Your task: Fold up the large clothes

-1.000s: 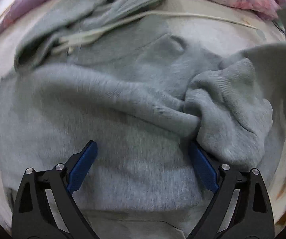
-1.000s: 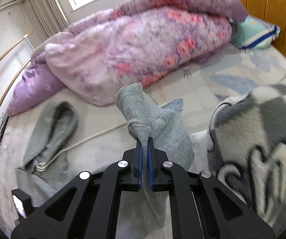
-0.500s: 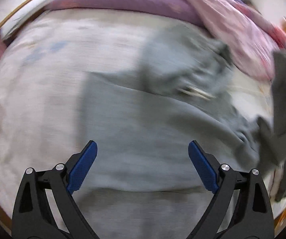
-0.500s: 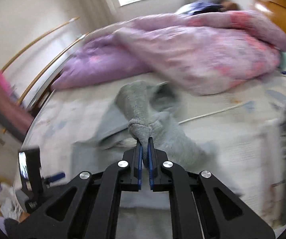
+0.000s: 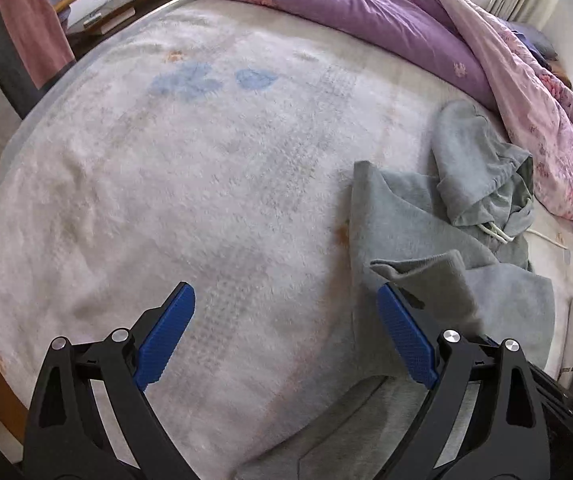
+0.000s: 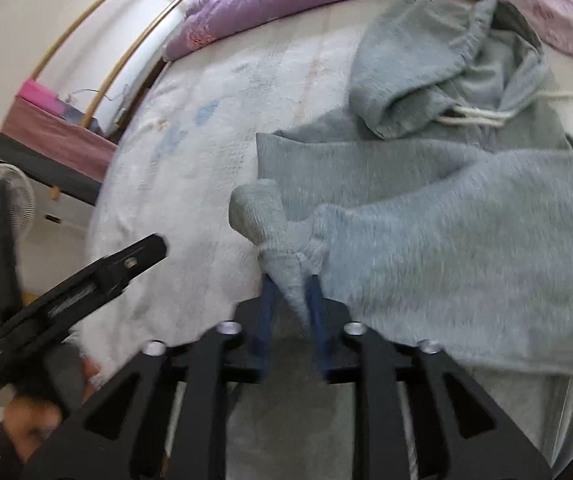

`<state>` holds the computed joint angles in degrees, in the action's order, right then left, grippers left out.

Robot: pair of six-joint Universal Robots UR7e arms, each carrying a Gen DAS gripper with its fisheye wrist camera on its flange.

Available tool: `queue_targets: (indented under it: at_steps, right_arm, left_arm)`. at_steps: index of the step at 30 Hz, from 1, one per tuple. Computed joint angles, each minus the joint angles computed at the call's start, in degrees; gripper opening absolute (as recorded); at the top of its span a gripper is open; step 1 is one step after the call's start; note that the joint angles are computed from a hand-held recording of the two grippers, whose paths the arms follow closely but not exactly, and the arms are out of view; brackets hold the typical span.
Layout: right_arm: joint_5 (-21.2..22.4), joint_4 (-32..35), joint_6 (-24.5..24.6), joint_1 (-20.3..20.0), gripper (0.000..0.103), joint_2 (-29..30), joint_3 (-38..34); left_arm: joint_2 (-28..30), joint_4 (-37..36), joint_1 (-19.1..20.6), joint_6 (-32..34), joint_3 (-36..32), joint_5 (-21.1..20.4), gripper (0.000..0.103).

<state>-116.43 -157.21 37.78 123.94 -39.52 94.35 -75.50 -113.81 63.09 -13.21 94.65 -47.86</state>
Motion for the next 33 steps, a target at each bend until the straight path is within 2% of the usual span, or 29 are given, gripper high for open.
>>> queue_targets:
  at_steps: [1,2,4,6,7,9,10,13,15,17,20,23,26,29,31,33]
  right_arm:
    - [-0.17,-0.44,0.05,0.16,0.044,-1.64,1.67]
    - [-0.39,-0.74,-0.26,0.72,0.059,-2.62,2.65]
    - [-2.59,-1.47,-1.30,1.44,0.061,-4.91,4.59]
    - [-5.80,-2.97,-0.37,2.26,0.060,-6.03,6.20]
    - [-9.30,-1.10,2.14,2.10,0.059,-7.43,7.34]
    - [-13.47,2.29,6.96,1.26,0.047,-9.95,9.91]
    - [-15.24,4.13,10.32,0.24,0.044,-11.88,12.07]
    - [-15.36,8.08,15.25,-2.79,0.039,-15.78,16.81]
    - [-11.33,7.47,16.19,-6.66,0.036,-17.48,20.63]
    - [-7.46,3.00,13.30,-9.45,0.035,-17.64,23.25]
    - [-6.52,4.07,11.28,-9.12,0.038,-18.94,22.24]
    - [-9.27,0.51,8.15,-7.54,0.043,-20.54,20.92]
    - [-12.58,-0.55,3.21,-8.56,0.047,-20.97,17.59]
    - [-13.75,-2.77,-2.69,-11.70,0.047,-20.33,14.75]
    - [-11.83,-4.79,-5.57,-14.96,0.048,-18.84,12.27]
    - [-11.38,-4.87,-6.86,-17.05,0.048,-18.31,10.74]
  left_arm:
    - [0.21,-1.00,-0.08,-0.06,0.33,-1.04,0.092]
    - [0.20,-1.22,-0.38,-0.13,0.64,-1.65,0.092]
    - [0.80,-2.27,-1.31,0.38,1.37,-2.50,0.092]
    - [1.84,-2.29,-1.69,1.30,1.47,-4.02,0.092]
    - [2.86,-1.34,-2.01,1.49,1.47,-4.10,0.092]
    - [4.58,-1.09,-2.35,2.46,2.03,-3.14,0.092]
    - [5.85,-0.70,-2.29,3.19,2.25,-2.91,0.092]
    - [9.36,1.48,-1.36,3.48,2.05,-1.13,0.092]
    - [11.59,3.65,-0.23,2.66,1.53,0.07,0.092]
    - [13.08,5.72,0.96,1.26,0.25,-0.88,0.092]
    - [12.46,5.38,0.09,0.44,-1.53,-2.11,0.092]
    - [12.50,0.59,-1.55,2.19,-3.89,-5.06,0.092]
    - [17.39,0.50,-3.44,4.66,-9.59,-5.82,0.092]
    - [23.20,-1.79,-5.20,10.08,-14.26,-4.38,0.092]
    - [27.48,-3.27,-6.43,14.09,-16.39,-0.88,0.092]
    - [31.21,-2.95,-6.49,16.94,-18.75,0.84,0.092]
